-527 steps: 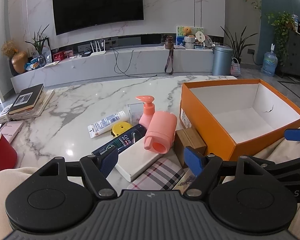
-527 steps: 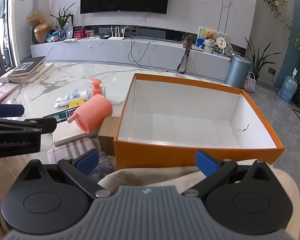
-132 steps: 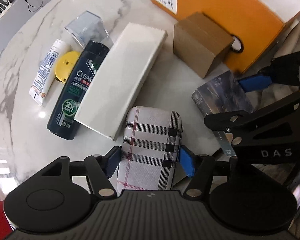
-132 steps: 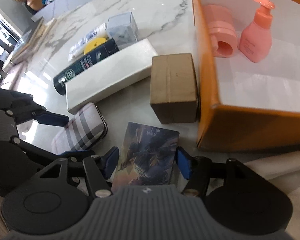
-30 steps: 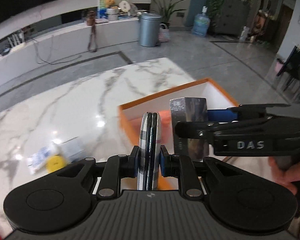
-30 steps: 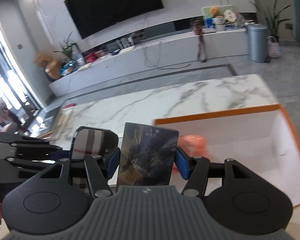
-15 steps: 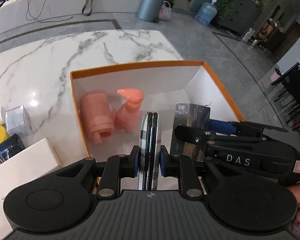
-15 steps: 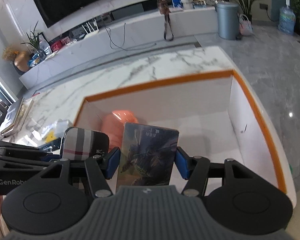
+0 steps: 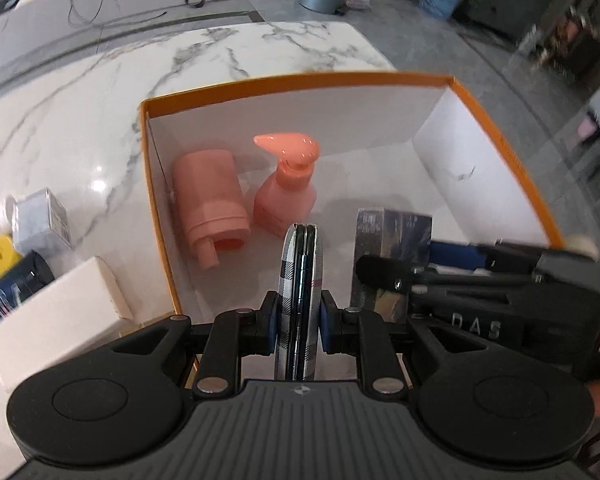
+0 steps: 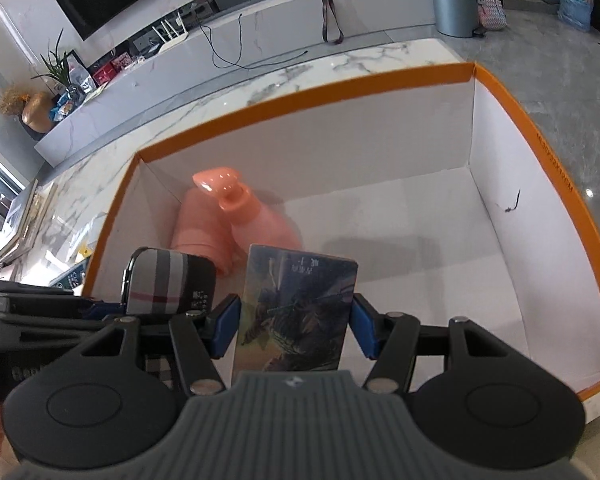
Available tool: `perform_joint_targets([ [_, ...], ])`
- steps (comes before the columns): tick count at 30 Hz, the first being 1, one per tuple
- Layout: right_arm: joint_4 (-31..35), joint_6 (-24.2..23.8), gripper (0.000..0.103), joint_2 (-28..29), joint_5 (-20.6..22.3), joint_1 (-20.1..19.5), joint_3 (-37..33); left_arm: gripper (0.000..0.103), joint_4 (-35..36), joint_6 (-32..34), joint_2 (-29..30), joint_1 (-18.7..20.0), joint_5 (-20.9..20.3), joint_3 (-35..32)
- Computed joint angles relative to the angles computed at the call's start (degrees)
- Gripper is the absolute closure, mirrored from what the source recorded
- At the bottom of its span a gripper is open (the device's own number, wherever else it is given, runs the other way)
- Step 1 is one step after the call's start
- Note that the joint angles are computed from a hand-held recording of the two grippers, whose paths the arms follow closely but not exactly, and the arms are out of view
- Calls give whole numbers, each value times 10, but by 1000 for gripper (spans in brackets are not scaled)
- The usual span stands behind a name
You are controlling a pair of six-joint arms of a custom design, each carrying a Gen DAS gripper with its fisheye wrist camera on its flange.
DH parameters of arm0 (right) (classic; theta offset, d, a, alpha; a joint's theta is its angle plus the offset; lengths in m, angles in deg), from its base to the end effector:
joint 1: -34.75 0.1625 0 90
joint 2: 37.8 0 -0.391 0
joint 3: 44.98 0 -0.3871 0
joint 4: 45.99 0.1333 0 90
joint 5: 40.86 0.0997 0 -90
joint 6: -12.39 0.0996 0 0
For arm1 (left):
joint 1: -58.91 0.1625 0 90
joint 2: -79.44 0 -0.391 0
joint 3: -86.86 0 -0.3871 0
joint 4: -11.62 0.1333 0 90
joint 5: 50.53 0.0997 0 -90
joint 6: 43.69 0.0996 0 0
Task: Organize rigid objects
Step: 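Lower the plaid case and picture card into the orange box with both tools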
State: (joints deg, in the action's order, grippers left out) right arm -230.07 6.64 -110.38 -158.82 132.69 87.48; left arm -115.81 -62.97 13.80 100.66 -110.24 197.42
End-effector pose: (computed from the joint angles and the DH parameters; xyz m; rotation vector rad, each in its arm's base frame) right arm 0.1470 -0.4270 0.1840 0.1103 -2.5630 0.7989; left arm -0.2680 -0.4852 0.1471 0.7003 2.5252 -0.2516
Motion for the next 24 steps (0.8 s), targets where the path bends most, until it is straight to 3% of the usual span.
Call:
perform_joint_targets([
  [11,-13,-7,44,14,-7,4,-3,76,10,4,-2,-14,40,7],
  [24,3,-32,44,32,-33,22,-18,68,-150,27,-64,-28,94,74],
])
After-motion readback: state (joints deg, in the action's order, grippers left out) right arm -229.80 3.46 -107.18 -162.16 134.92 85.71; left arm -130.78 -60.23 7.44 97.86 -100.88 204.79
